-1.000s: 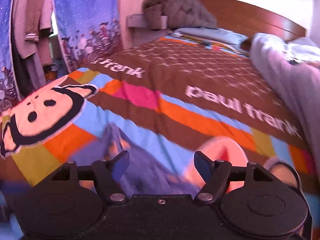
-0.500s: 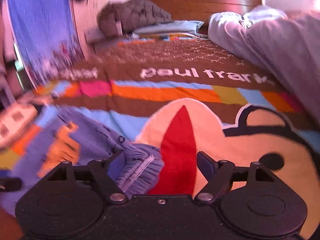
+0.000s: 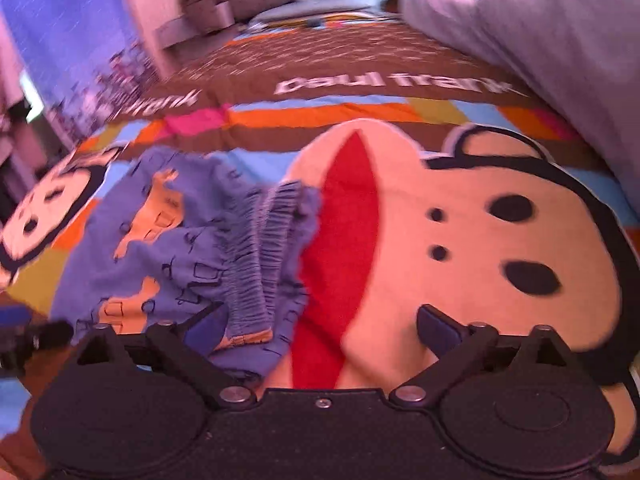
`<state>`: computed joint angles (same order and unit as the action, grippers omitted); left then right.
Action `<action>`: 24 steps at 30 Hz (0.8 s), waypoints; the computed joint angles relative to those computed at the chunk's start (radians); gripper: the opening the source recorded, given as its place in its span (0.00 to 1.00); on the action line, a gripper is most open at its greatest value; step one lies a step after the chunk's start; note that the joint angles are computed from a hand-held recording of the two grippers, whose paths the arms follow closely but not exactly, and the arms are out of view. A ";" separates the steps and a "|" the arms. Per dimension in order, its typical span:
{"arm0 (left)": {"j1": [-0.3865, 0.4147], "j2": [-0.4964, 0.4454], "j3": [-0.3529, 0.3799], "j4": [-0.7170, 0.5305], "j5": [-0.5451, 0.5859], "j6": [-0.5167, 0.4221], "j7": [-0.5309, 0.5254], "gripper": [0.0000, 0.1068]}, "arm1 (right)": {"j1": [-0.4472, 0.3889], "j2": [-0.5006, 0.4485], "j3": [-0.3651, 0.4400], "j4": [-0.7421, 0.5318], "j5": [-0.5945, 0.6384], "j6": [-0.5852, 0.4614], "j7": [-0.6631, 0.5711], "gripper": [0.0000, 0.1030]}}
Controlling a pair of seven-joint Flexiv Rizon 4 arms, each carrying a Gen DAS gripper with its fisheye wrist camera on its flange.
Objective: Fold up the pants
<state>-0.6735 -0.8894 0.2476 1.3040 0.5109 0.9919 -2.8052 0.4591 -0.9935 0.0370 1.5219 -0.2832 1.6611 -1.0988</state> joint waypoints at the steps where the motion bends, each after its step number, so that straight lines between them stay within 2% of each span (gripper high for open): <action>1: -0.006 0.000 0.005 0.001 0.004 -0.002 -0.008 0.93 | -0.013 0.007 0.017 0.009 0.006 -0.003 0.003 0.99; 3: -0.017 0.002 0.014 0.003 0.013 -0.008 -0.026 0.94 | -0.066 0.015 0.089 0.031 0.021 0.018 0.002 0.99; 9: -0.027 0.000 0.010 -0.012 0.029 -0.050 -0.038 0.95 | -0.117 0.011 0.132 0.070 0.079 0.159 0.055 0.99; 11: -0.026 0.000 0.005 -0.016 0.034 -0.060 -0.035 0.95 | -0.156 -0.013 0.182 0.055 0.061 0.206 0.072 0.99; 13: -0.019 0.001 -0.003 -0.016 0.035 -0.061 -0.032 0.96 | -0.165 -0.035 0.195 0.029 0.033 0.228 0.086 0.99; 18: -0.008 0.005 -0.011 -0.003 0.032 -0.043 -0.039 0.96 | -0.130 -0.113 0.174 -0.098 -0.026 0.253 0.114 0.99; 21: -0.007 0.004 -0.012 -0.003 0.028 -0.044 -0.039 0.96 | -0.108 -0.143 0.146 -0.170 -0.064 0.169 0.127 0.99; 22: -0.006 0.004 -0.012 -0.004 0.027 -0.045 -0.039 0.96 | -0.091 -0.146 0.112 -0.177 -0.078 0.141 0.154 0.99; 23: -0.005 0.003 -0.012 -0.004 0.025 -0.044 -0.038 0.96 | -0.047 -0.138 0.052 -0.184 -0.026 0.090 0.153 0.99; 24: -0.005 0.003 -0.013 -0.005 0.024 -0.045 -0.038 0.96 | -0.030 -0.135 0.024 -0.189 0.001 0.048 0.163 0.99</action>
